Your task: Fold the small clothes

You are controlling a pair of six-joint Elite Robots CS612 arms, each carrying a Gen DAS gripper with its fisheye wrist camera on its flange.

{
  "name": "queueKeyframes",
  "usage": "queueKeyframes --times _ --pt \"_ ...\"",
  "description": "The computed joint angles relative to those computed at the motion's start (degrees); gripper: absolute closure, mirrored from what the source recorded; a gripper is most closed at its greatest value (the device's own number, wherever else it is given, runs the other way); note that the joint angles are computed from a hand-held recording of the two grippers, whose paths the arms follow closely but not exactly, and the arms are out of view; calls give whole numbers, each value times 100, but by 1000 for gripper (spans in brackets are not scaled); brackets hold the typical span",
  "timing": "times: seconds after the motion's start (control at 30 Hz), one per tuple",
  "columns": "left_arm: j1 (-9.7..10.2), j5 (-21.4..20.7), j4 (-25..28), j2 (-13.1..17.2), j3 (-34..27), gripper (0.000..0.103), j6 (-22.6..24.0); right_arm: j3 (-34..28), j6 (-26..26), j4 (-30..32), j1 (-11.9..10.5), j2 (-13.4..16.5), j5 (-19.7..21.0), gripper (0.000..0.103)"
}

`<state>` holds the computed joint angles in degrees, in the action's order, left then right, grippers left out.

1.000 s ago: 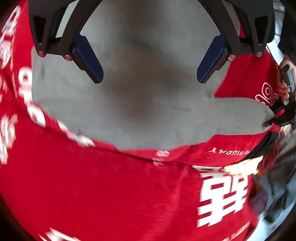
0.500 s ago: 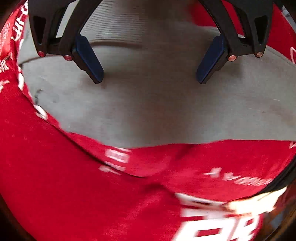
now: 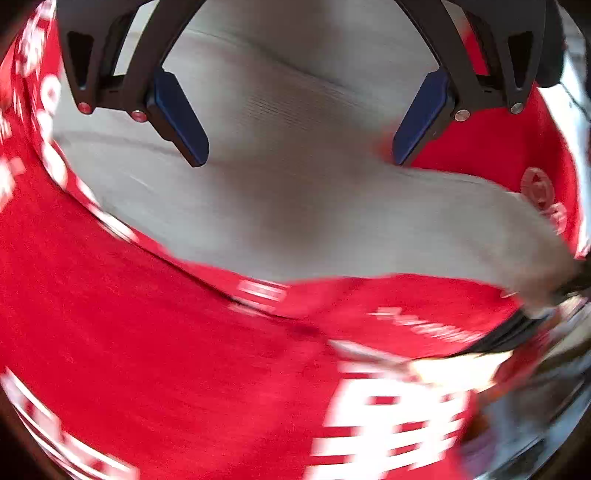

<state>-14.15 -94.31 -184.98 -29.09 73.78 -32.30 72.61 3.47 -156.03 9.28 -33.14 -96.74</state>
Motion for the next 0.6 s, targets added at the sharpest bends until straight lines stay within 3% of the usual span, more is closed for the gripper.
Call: queueKeyframes --times 0.2,0.4,0.6 --pt "-710 144 296 -201 -93 97 1222 1434 1027 -561 -671 -697 -381 3" --pt "-1446 -2 880 -170 -343 97 1989 2269 1410 -1190 -1176 -971 -148 3" --pt "-2103 133 1885 177 -850 97 2382 2761 1745 -1736 -1452 -1039 201 3"
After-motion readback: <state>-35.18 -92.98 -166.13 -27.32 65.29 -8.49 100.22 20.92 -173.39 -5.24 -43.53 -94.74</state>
